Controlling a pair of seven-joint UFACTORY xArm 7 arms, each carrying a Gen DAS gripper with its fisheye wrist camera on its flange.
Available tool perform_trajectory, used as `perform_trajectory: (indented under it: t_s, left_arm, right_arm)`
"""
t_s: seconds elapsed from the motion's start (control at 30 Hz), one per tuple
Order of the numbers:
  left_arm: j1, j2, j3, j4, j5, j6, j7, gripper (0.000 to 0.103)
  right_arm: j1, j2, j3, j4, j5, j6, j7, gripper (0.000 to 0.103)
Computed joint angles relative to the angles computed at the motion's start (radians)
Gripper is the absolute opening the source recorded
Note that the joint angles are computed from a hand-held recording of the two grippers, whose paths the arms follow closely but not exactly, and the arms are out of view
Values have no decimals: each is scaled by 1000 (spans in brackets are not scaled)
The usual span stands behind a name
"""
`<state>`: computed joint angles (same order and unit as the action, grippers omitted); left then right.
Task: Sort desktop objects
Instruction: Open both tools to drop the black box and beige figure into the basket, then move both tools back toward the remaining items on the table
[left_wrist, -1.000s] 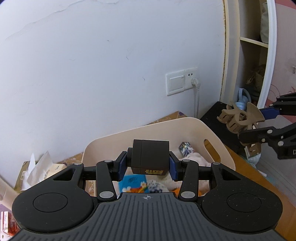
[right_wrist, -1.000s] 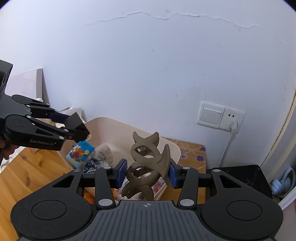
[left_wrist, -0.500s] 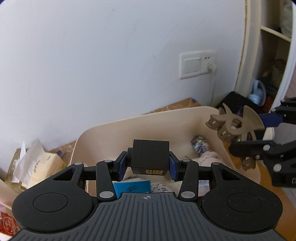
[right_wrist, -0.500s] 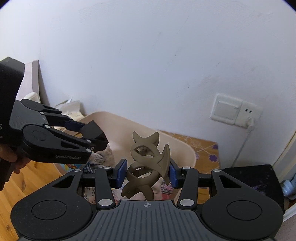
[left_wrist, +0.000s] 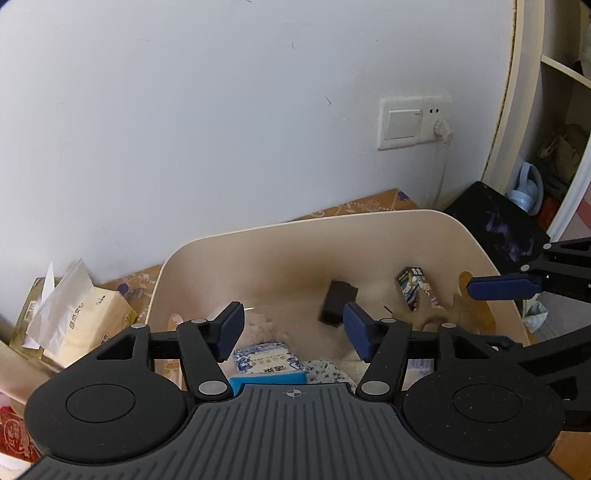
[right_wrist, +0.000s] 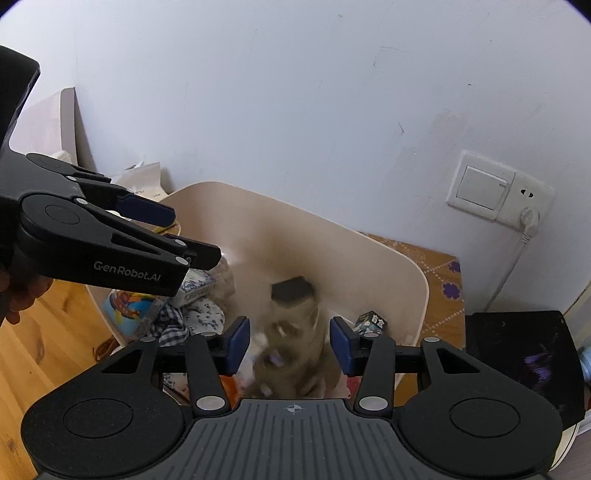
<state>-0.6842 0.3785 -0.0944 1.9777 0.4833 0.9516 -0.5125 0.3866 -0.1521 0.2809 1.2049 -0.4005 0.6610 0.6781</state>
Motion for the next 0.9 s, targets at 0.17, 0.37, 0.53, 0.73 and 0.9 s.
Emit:
perform_trajectory:
  t_s: [0.17, 0.37, 0.53, 0.73, 0.9]
  left_arm:
    - [11, -45, 0, -44, -2, -8, -40, 73]
    - [46, -137, -14, -148, 23, -35, -112, 78]
    - [87, -227, -42, -259, 65, -56, -171, 80]
    - [131, -308, -82, -358, 103, -46, -234, 80]
    - [161, -361, -116, -431, 113, -36, -259, 81]
  right_arm:
    - [-1, -20, 5, -11, -3, 0, 9, 72]
    - [-15, -41, 16, -25, -24, -4, 50, 87]
    - [-21, -81, 35, -53, -39, 7, 93, 93]
    - [-28, -123, 58, -84, -42, 32, 117, 96]
    - [-34, -144, 75, -99, -45, 45, 142, 103]
